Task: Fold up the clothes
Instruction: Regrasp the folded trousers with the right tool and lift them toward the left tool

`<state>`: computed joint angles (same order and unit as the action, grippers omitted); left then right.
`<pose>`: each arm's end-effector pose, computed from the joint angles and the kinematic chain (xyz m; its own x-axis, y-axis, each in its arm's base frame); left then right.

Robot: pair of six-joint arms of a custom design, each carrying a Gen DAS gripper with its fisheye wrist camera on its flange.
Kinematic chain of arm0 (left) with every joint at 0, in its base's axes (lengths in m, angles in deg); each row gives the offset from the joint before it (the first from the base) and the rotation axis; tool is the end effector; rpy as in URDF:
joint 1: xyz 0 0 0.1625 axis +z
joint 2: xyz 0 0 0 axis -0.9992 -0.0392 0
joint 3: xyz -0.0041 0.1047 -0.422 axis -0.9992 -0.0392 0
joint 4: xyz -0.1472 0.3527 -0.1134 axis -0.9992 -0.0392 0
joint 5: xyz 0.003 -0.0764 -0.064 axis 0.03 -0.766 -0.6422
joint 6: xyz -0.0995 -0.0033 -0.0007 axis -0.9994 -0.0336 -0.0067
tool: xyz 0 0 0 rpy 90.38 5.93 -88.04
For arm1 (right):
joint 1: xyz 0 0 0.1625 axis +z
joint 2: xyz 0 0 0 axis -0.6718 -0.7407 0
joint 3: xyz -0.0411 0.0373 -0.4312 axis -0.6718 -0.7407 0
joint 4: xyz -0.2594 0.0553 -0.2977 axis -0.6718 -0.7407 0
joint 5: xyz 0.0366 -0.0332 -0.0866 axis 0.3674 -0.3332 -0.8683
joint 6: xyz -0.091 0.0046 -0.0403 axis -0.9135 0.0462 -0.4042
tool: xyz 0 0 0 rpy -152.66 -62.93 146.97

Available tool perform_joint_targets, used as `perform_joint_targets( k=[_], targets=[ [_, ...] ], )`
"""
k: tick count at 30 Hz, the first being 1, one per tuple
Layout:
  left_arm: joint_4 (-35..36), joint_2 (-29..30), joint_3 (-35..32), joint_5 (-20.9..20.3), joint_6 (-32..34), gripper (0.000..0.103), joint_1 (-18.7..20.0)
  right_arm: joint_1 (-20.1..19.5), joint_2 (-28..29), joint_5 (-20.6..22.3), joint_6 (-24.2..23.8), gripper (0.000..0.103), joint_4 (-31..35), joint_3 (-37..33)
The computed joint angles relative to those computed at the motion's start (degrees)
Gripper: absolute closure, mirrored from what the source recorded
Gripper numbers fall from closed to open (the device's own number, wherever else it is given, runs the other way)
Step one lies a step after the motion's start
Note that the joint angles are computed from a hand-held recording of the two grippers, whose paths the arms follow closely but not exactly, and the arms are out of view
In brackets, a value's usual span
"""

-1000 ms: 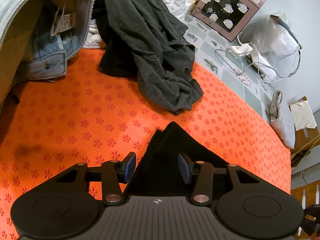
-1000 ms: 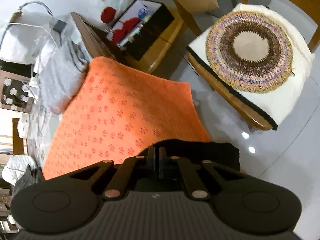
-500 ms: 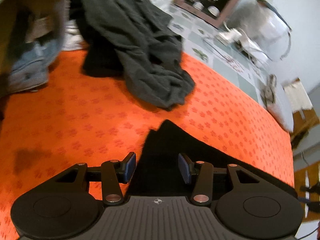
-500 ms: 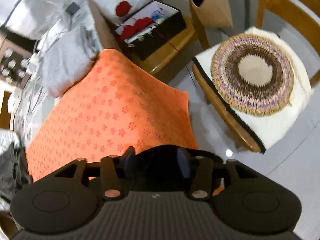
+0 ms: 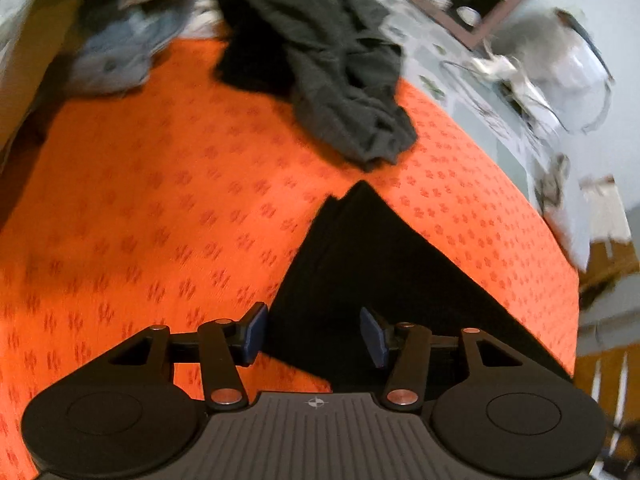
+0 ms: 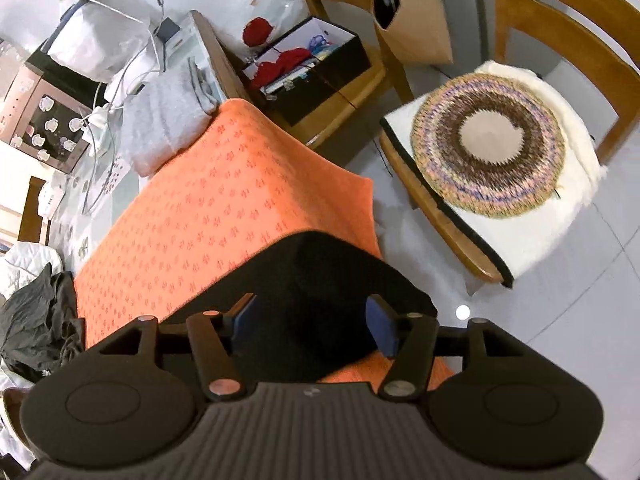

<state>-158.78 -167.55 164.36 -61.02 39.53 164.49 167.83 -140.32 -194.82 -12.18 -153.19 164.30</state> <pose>0.0679 -0.5066 0.4607 -0.9133 -0.2357 -0.3322 -0.0477 0.8719 -0.4873 0.2965 -0.3165 0.1182 -0.7250 0.6854 0.0681 0.3961 0.4957 -0.7729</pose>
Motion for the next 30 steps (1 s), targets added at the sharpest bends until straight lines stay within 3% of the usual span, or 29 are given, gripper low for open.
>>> perform_joint_targets(
  k=[7,9,15,21,23,25,26,27,30],
  targets=[
    [-1.8,-1.0,1.7,1.8,-8.9,0.049,-0.8,3.0,0.3,-1.4,8.8,0.037,-0.6,3.2],
    [-2.1,-1.7,2.6,3.2,-8.7,0.049,-1.6,3.7,0.4,-1.7,11.1,0.037,-0.3,4.0],
    [-0.1,-1.9,2.6,2.3,-9.3,0.046,-1.3,4.5,1.0,-2.2,15.3,0.036,-1.5,6.1],
    [-3.9,-1.1,4.6,4.6,-7.6,0.037,-2.8,4.5,2.5,-2.4,18.0,0.036,-5.6,8.3],
    [-4.6,-1.0,5.3,6.1,-7.2,0.042,-3.6,4.4,3.5,-2.6,18.9,0.035,-9.2,9.5],
    [-4.3,-1.1,5.7,8.0,-6.4,0.055,-4.3,4.1,4.8,-2.8,19.5,0.035,-13.4,10.6],
    [-4.3,-1.2,5.6,7.8,-5.9,0.058,-4.3,3.9,6.0,-2.9,19.8,0.034,-16.7,11.2],
    [-4.6,-1.3,5.5,7.1,-5.4,0.072,-4.1,3.5,7.2,-3.0,19.8,0.034,-20.2,11.8],
    [-5.3,-1.5,5.6,7.5,-3.9,0.084,-4.9,1.8,12.3,-2.5,19.0,0.032,-33.2,13.3]
  ],
)
